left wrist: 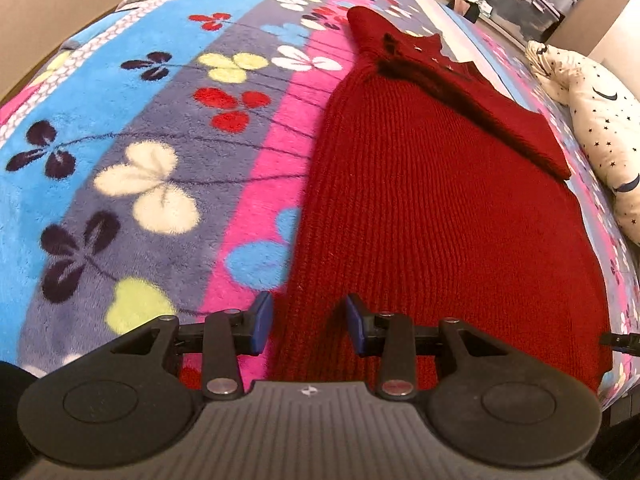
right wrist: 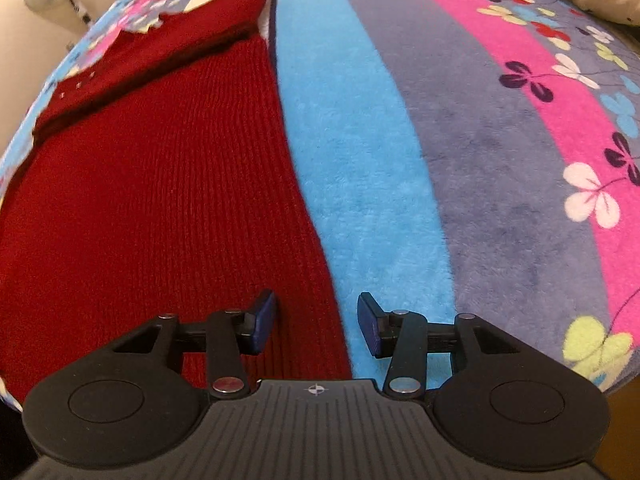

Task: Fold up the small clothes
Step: 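Smooth the folded sweater side with the left tool while the right tool presses the edge, then grasp the sweater hem with the left tool while the right tool grasps the hem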

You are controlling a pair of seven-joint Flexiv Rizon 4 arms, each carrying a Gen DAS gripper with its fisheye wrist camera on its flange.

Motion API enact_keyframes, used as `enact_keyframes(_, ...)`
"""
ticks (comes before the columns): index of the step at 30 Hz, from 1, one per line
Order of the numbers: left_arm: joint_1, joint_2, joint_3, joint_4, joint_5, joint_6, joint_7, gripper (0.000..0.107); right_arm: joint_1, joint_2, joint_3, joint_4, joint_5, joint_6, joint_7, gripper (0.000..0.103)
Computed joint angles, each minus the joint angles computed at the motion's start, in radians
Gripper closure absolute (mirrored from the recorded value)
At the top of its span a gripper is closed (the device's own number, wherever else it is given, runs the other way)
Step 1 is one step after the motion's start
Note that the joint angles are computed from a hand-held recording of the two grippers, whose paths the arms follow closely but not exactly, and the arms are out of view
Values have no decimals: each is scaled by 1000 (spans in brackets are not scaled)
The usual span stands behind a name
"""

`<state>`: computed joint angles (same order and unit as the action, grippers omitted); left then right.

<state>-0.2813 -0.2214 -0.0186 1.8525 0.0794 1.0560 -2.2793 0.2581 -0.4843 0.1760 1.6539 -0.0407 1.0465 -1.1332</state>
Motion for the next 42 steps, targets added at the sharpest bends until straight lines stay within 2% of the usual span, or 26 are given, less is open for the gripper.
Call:
enact_keyframes(2,1,1,-1,3,0,3,5,65,-1,-2,7,-6,0,-9,-16,59)
enact_keyframes(3,1,-2,-2,0,1,1,11,70,-3,-2,14,-9,5,-10,-29,69)
enact_keyframes(4,2,-4,-5,-1,-1,4,21,76,-4,-2,19,-10,8,-10,-42,72)
enact_keyframes(5,0,-5,-6,-4,1,5,29,81,1,0,18,-6,2,-3,-53,83)
enact_keyframes(6,-6,-8,-2,-14,19,-5,25,83,6,2,16,-6,-1,2,-55,90)
enact_keyframes(10,-22,-13,6,-43,72,-37,17,83,3,13,18,8,13,28,-61,90)
enact_keyframes(13,-18,-13,4,-40,62,-34,16,83,-2,11,20,5,18,22,-73,90)
enact_keyframes(21,-17,-12,3,-37,61,-34,17,82,14,-2,6,-16,1,-7,-66,79)
enact_keyframes(32,-11,13,-4,-5,25,-31,-6,82,18,-3,3,-15,-17,-8,-66,78)
enact_keyframes(34,-8,13,-6,-1,19,-27,-5,82,16,-4,4,-16,-16,-8,-70,79)
enact_keyframes(37,-9,11,-7,-5,22,-26,-3,86,19,-1,1,-11,-22,-1,-74,88)
enact_keyframes(38,-10,12,-5,-4,30,-17,-6,93,22,0,-1,-9,-25,5,-71,89)
enact_keyframes(40,-12,24,-3,18,36,52,-20,93,11,3,9,-7,-4,28,-71,91)
enact_keyframes(42,-6,38,-8,59,14,161,-16,93,-44,1,68,-19,103,77,-105,91)
